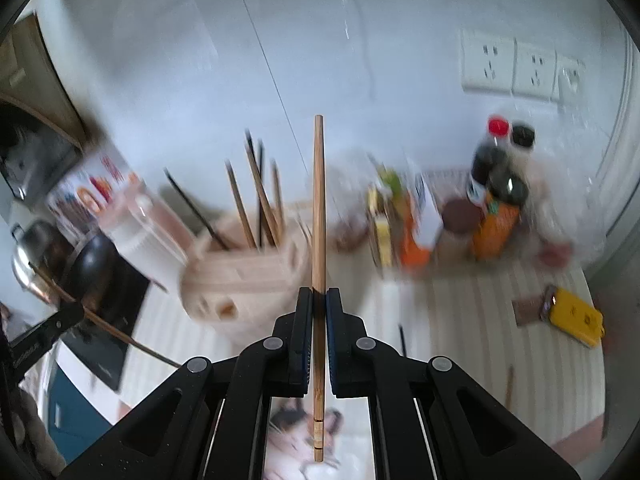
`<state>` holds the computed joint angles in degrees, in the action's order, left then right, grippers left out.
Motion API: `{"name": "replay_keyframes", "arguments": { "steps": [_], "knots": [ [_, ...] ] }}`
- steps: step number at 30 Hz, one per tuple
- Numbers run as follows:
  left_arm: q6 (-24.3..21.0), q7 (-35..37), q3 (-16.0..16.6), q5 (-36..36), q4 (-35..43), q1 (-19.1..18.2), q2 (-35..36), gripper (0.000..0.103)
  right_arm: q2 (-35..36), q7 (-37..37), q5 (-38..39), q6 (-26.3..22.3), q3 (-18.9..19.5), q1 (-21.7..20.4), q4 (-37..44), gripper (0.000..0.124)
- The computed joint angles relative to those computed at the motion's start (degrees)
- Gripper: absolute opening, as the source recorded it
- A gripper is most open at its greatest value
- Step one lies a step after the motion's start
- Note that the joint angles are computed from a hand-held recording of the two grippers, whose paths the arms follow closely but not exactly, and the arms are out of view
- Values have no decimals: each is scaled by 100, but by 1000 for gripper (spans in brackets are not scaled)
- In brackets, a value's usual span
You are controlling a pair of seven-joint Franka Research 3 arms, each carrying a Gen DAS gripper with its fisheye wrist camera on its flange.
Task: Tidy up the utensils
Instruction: 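Carry both light chopsticks over the beige holder and insert them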
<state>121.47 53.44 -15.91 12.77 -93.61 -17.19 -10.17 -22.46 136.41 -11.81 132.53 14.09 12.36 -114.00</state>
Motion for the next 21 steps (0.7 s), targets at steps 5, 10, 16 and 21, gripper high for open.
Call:
{"name": "replay_keyframes", "arguments": {
  "steps": [5, 10, 16, 21],
  "knots": [
    [115, 50, -28, -1, 733, -25, 245, 4, 322, 165, -232, 331, 9, -115, 540, 7],
    [113, 105, -90, 114, 1537, -116, 717, 4, 736, 361, -459, 621, -60, -141, 1045, 7],
    [-48, 266, -86, 62, 2509, -324, 1488, 4, 1251, 829, -918, 1134, -189, -96, 1470, 7],
    [-304, 402, 9, 137, 3300, -556, 2231, 4, 1657, 1368, -1655, 1503, -327, -14, 1669, 7]
  ]
}}
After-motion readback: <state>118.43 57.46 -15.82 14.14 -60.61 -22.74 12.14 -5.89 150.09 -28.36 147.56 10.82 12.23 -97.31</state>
